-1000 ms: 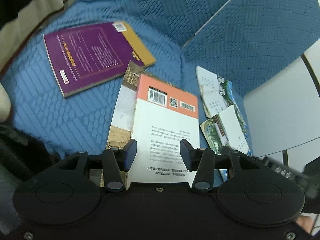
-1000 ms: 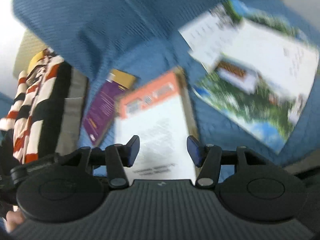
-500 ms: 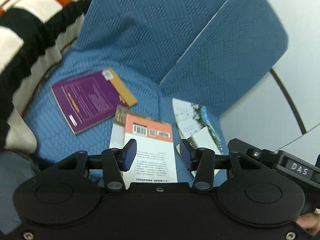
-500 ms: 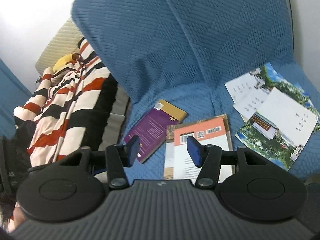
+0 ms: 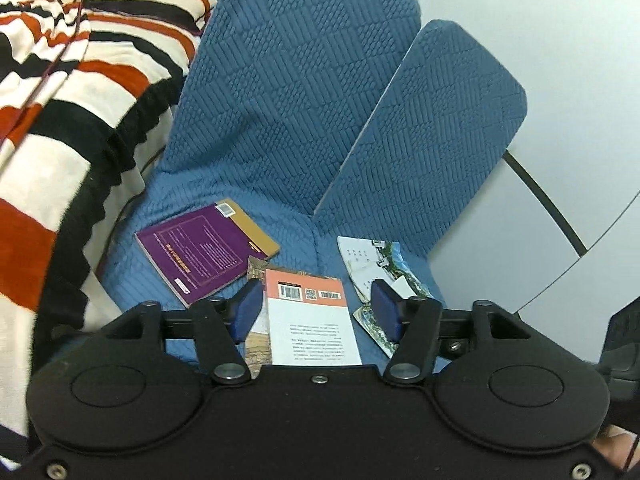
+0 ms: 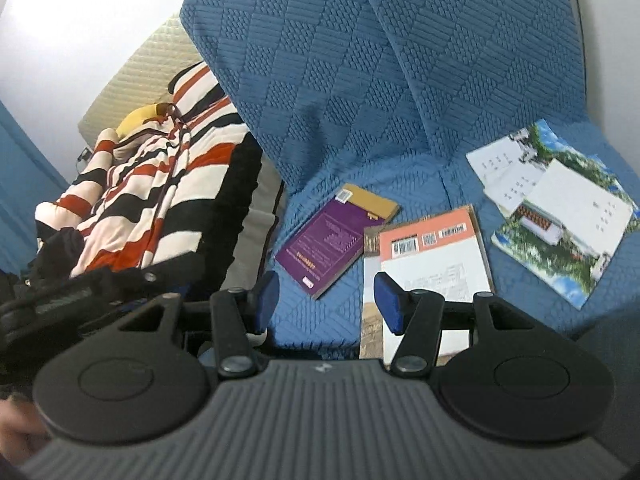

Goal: Organize objects
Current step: 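Lower the white paperback onto the brown book and open both grippers, then move both grippers to the purple paperback lying on the seat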

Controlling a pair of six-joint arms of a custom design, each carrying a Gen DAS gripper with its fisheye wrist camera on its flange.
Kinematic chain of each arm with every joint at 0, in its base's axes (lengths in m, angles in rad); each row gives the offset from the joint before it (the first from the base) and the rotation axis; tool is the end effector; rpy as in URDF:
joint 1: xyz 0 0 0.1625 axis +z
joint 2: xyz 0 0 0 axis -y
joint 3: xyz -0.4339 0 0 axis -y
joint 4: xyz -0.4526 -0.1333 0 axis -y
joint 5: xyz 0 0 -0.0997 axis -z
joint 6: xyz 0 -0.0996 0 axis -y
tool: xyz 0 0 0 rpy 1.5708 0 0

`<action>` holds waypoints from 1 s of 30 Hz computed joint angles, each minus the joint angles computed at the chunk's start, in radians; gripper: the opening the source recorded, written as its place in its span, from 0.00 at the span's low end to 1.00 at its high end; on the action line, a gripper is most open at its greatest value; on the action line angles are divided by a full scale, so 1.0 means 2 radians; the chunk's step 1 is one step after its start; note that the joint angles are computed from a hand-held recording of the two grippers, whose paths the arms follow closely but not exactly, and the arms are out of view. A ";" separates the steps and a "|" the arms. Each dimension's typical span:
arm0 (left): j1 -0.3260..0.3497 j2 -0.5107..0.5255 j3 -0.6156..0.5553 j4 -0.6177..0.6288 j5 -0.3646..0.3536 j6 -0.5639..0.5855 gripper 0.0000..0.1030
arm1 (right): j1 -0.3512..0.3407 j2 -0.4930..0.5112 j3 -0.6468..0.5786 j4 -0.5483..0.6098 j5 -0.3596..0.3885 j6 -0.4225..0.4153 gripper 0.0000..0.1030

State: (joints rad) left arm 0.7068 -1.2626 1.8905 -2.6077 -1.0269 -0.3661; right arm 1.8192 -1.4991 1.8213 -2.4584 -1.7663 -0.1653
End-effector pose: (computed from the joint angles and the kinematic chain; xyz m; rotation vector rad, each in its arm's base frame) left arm -0.3539 -0.5453 0.2715 0.5301 2.7388 -0.9199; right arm 0.2572 -0.5506 0.4229 0.5068 -2.8108 0.8402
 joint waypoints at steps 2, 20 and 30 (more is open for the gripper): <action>-0.006 -0.010 0.009 0.003 0.018 0.004 0.59 | 0.005 -0.002 0.009 -0.003 -0.009 -0.003 0.57; -0.003 -0.013 0.026 -0.017 0.026 0.020 0.99 | 0.003 0.005 0.022 -0.007 -0.051 0.007 0.85; 0.018 0.032 0.013 -0.067 0.032 0.039 0.99 | -0.012 0.026 0.024 -0.022 -0.049 -0.006 0.85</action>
